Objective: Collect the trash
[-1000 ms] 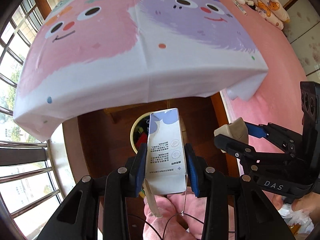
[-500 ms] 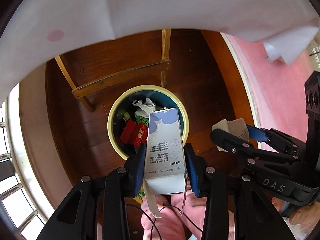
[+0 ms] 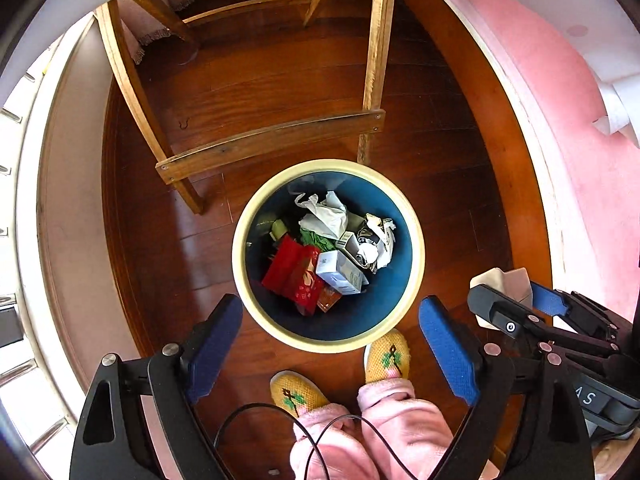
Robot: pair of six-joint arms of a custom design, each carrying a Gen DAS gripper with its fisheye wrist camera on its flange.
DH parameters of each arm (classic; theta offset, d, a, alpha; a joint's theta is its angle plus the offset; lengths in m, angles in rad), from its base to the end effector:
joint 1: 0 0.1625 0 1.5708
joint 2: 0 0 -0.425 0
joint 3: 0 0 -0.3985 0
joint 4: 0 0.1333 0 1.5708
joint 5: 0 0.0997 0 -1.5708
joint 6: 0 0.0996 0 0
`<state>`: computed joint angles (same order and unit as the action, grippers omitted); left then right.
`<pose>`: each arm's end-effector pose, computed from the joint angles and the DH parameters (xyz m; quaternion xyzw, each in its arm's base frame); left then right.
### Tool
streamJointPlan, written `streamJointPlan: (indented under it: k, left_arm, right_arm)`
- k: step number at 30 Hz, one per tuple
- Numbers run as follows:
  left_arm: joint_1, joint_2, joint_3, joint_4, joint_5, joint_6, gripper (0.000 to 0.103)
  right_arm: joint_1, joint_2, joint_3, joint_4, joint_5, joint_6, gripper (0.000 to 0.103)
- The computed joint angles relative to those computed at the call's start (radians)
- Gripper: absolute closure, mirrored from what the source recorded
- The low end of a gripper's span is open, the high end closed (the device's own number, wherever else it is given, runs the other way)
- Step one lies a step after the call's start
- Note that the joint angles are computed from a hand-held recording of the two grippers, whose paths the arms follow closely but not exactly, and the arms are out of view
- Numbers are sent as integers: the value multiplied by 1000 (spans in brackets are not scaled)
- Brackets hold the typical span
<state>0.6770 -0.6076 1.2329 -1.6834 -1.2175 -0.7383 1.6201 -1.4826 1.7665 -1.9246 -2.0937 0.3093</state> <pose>-0.4507 -0.5775 0.0415 0.1184 0.9459 0.0472 0.2983 0.1094 -0.5207 0.3951 -0.1341 -0.9561 0.0793 0.2482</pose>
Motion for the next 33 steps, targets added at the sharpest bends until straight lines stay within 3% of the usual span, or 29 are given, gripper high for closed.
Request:
streamJointPlan:
  k: [13,21,24,27,33]
  left_arm:
    - [17,-106,82,-38,54,-57,9]
    - [7,-170,129,-68,127,-116,9]
    - [6,-187,138,-92,147,-128,9]
    - [3,-191,129,-87,171,-139,9]
    - [-11,-168,66,3,218,-171,9]
  right_arm:
    - [67,86,-58,-15,-13,-37,45]
    - [103,154,-118,-37,-20,-61,44]
    - [112,167,-126,-47,-30,-67,41]
    - [119,173,-129,-58,-44,-74,31]
    - [128,168,-120,-78,-82,-57,29]
